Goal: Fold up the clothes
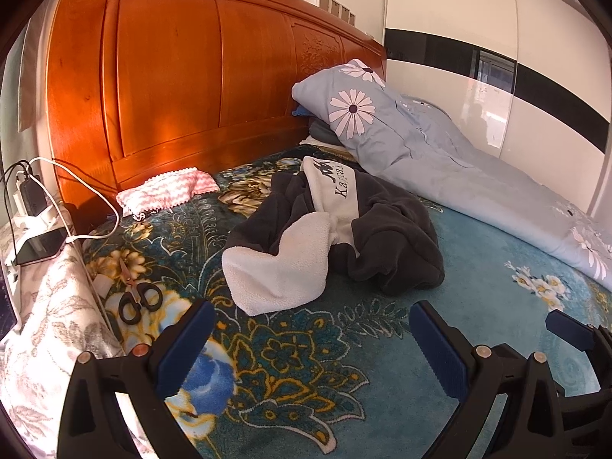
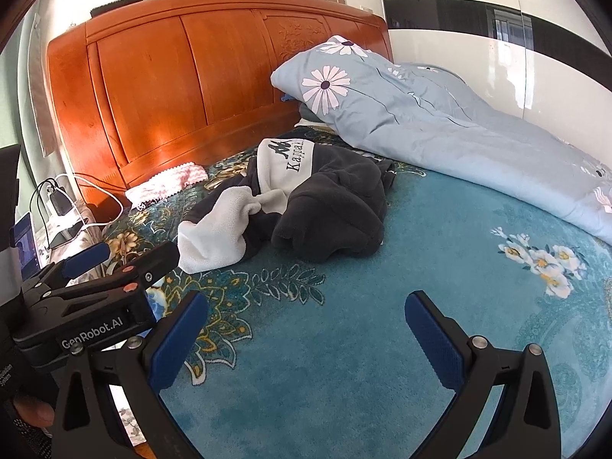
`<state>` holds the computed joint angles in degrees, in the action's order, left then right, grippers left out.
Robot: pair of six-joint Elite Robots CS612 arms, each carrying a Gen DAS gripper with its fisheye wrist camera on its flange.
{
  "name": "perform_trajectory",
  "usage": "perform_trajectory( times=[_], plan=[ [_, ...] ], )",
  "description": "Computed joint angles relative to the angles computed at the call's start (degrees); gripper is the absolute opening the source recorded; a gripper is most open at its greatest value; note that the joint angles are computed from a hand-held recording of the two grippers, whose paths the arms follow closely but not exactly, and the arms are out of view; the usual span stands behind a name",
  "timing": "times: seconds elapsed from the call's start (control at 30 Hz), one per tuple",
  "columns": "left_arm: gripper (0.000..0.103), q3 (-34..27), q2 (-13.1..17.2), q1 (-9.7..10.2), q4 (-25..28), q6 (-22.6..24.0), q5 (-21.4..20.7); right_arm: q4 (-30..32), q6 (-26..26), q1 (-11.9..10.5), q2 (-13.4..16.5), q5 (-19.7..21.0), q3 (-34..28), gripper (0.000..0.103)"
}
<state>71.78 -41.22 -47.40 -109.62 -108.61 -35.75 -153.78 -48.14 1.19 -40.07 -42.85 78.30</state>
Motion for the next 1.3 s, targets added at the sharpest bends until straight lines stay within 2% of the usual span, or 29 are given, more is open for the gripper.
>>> perform_trajectory(
  times=[0.17,0.3,0.47,0.57,0.7,0.8,1.1,1.23,1.3],
  plan=[
    [0.103,0.03,-0.24,0.04,0.26,1.08,-0.40,-0.67,0.27,0.01,0.09,0.18,-0.05,0.103],
    [0.103,1.44,-0.86,0.18,-4.01,2.08,-1.70,-1.22,0.41,-0.16,0.01,1.24,0.16,0.103],
    [0.103,0.98,-0.75,0.11,-2.41,0.96,-1.27,-1.86,0.67,-0.27,-0.04,2.15,0.22,0.103],
    [0.103,1.14,-0.95,-0.04,-1.58,-1.00,-0.49,-1.13,0.35,-0.25,-0.04,2.21,0.03,0.103],
    [0.103,0.85,-1.26,-0.11,2.22,-5.21,-0.10,-0.18,-0.99,-0.03,-0.08,1.61,-0.11,0.103],
    [0.103,1.44,-1.54,-0.07,2.13,-6.29,-0.08,2.23,-0.67,0.20,0.15,1.08,-0.89,0.103],
    [0.103,4.08,-1.75,0.64,-3.58,-4.14,-2.08,1.94,0.17,0.98,1.69,-0.52,-3.08,0.103],
    [0.103,6.11,-1.96,0.99,-7.57,-3.20,-3.13,3.76,-1.85,2.10,3.11,-0.41,-6.10,0.103],
    [0.103,7.22,-2.11,1.09,-9.68,-3.10,-3.68,4.80,-3.50,3.26,4.28,-2.08,-8.47,0.103]
  ],
)
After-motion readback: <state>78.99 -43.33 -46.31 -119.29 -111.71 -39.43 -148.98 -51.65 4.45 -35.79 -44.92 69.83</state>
